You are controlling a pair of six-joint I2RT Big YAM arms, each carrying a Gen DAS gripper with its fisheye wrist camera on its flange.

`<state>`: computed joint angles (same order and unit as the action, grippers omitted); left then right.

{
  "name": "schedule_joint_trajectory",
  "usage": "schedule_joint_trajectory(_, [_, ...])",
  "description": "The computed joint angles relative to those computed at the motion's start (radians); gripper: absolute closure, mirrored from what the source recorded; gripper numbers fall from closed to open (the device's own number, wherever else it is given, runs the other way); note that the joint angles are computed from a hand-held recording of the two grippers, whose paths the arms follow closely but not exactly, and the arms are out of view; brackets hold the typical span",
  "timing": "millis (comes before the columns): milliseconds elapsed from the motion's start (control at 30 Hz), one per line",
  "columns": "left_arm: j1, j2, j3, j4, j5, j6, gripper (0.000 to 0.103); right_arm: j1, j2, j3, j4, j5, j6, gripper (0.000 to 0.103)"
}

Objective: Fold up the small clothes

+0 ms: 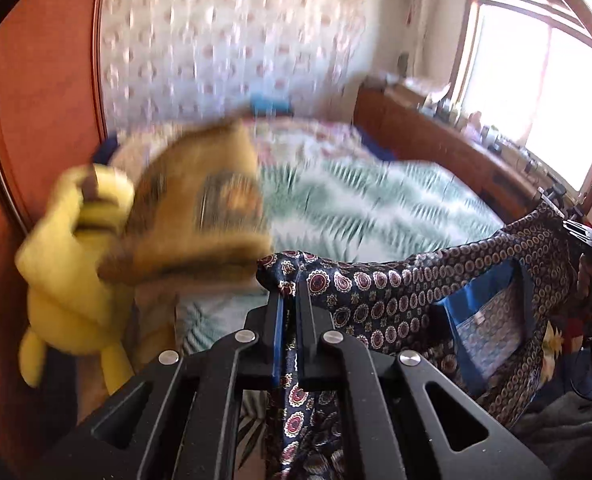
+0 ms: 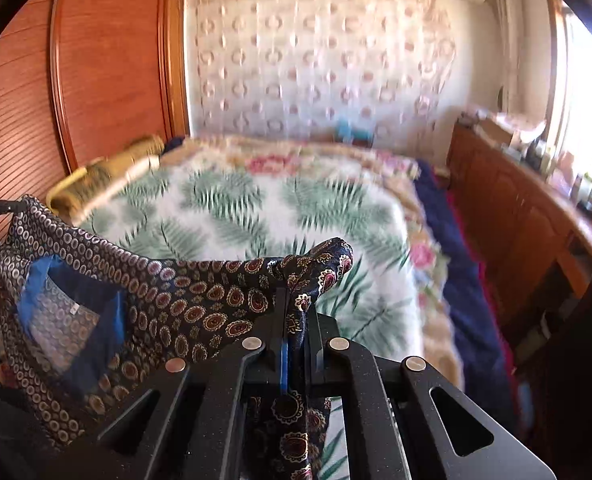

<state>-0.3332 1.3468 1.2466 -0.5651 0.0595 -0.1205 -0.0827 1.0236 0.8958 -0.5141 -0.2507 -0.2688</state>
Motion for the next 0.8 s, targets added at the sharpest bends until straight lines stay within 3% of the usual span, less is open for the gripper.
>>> schedule_joint_trajectory(167, [-0.047, -0.071, 0.024, 0.077, -0.050, -0.004, 0.098, -0.013, -0.097, 0.023, 0.002, -0.001, -0.011, 0.099])
schedule_joint_trajectory(300, [-0.055, -0.039, 0.102, 0.116, -0.073, 0.007, 0.098, -0.010, -0.100, 0.087, 0.013, 0.026, -0.025, 0.099])
schedule_joint_trajectory(467, [-0.034, 0.122, 0.277, 0.121, -0.117, -0.002, 0.098, 0.023, 0.046, 0.241, 0.049, 0.130, -0.017, 0.099])
schedule_joint_trajectory(667, [-0.005, 0.312, 0.448, 0.024, -0.181, -0.005, 0.097, 0.103, 0.278, 0.408, 0.035, 0.296, 0.050, 0.098])
schedule_joint_trajectory(733, [0.004, 0.331, 0.450, 0.014, -0.128, -0.020, 0.092, 0.147, 0.335, 0.446, 0.016, 0.407, 0.059, 0.078])
schedule_joint_trajectory(767, [0.003, 0.319, 0.420, 0.030, -0.130, -0.005, 0.085, 0.170, 0.358, 0.465, 0.003, 0.457, 0.072, 0.072])
schedule_joint_trajectory(800, [-0.002, 0.310, 0.401, 0.045, -0.145, 0.007, 0.074, 0.177, 0.372, 0.472, -0.004, 0.458, 0.084, 0.061])
